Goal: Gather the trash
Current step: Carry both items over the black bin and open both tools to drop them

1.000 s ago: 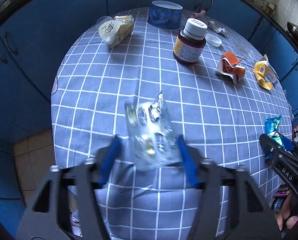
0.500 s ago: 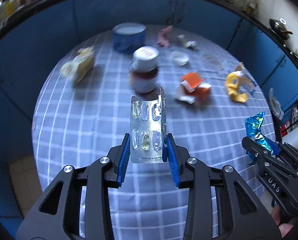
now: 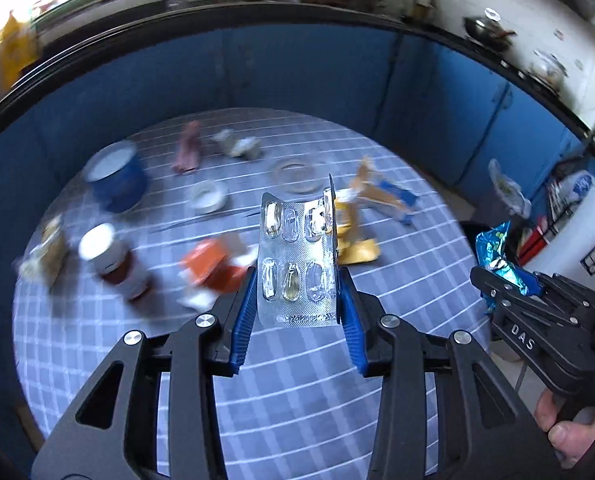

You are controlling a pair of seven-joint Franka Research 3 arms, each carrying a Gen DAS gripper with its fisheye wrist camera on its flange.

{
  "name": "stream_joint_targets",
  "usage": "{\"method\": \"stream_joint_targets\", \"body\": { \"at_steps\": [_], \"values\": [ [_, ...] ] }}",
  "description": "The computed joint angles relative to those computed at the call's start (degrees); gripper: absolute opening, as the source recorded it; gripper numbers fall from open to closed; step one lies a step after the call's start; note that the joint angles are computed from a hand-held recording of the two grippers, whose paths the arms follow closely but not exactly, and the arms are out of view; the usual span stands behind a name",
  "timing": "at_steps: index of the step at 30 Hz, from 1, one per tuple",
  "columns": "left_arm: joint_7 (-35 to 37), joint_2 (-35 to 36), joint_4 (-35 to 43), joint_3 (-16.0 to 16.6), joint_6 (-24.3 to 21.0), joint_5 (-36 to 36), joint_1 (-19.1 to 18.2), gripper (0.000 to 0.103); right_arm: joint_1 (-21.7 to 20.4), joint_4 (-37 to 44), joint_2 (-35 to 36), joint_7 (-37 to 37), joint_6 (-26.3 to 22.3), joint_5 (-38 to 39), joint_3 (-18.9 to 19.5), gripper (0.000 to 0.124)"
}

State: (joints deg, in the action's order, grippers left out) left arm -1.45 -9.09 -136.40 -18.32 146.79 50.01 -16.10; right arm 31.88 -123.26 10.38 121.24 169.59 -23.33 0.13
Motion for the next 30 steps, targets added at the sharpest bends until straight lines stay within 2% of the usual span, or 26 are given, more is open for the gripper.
{"method": "stream_joint_targets", "body": {
  "at_steps": [4, 11, 14, 18, 19, 22, 24, 25, 30],
  "values": [
    [2.0, 6.25, 6.14, 0.33, 0.56, 1.54, -0.5, 0.04, -0.93, 0.47, 0.57, 1.33, 0.22, -1.28, -2.21, 0.028],
    [4.59, 14.76, 16.14, 2.47, 0.18, 4.01, -3.92, 0.039, -3.02, 2.4, 2.47, 2.52, 0.15, -1.65, -4.82, 0.029],
    [6.29, 17.52, 19.77, 3.39, 0.15, 3.67, -5.31, 0.039, -4.35, 3.27, 3.37, 0.96, 0.46, 0.31, -4.63, 0.031],
    [8.43, 20.91, 24.05, 4.6, -0.55, 2.96, -7.03, 0.039, -3.19, 4.06, 4.25, 3.62, 1.23, -1.67, -7.65, 0.031],
    [9.07, 21.7, 25.03, 4.86, -0.64, 2.64, -7.4, 0.039, -4.1, 4.47, 4.64, 2.42, 0.98, -0.21, -6.85, 0.036],
    [10.96, 23.87, 27.82, 5.53, -1.27, 1.77, -8.62, 0.039, -4.67, 4.92, 5.33, 2.03, 0.93, 1.61, -7.15, 0.077],
    [12.58, 25.84, 30.31, 5.84, -1.26, 0.87, -9.36, 0.039, -1.22, 4.29, 5.06, 6.9, 2.27, -2.82, -11.87, 0.078],
    [13.4, 26.68, 31.44, 6.0, -1.33, 0.37, -9.76, 0.039, -0.47, 4.44, 5.1, 8.32, 1.92, -4.45, -12.99, 0.078],
    [19.0, 32.12, 38.76, 7.0, -1.32, -2.15, -12.08, 0.041, -0.47, 4.3, 4.64, 13.73, 0.05, -10.16, -14.73, 0.078]
  ]
}}
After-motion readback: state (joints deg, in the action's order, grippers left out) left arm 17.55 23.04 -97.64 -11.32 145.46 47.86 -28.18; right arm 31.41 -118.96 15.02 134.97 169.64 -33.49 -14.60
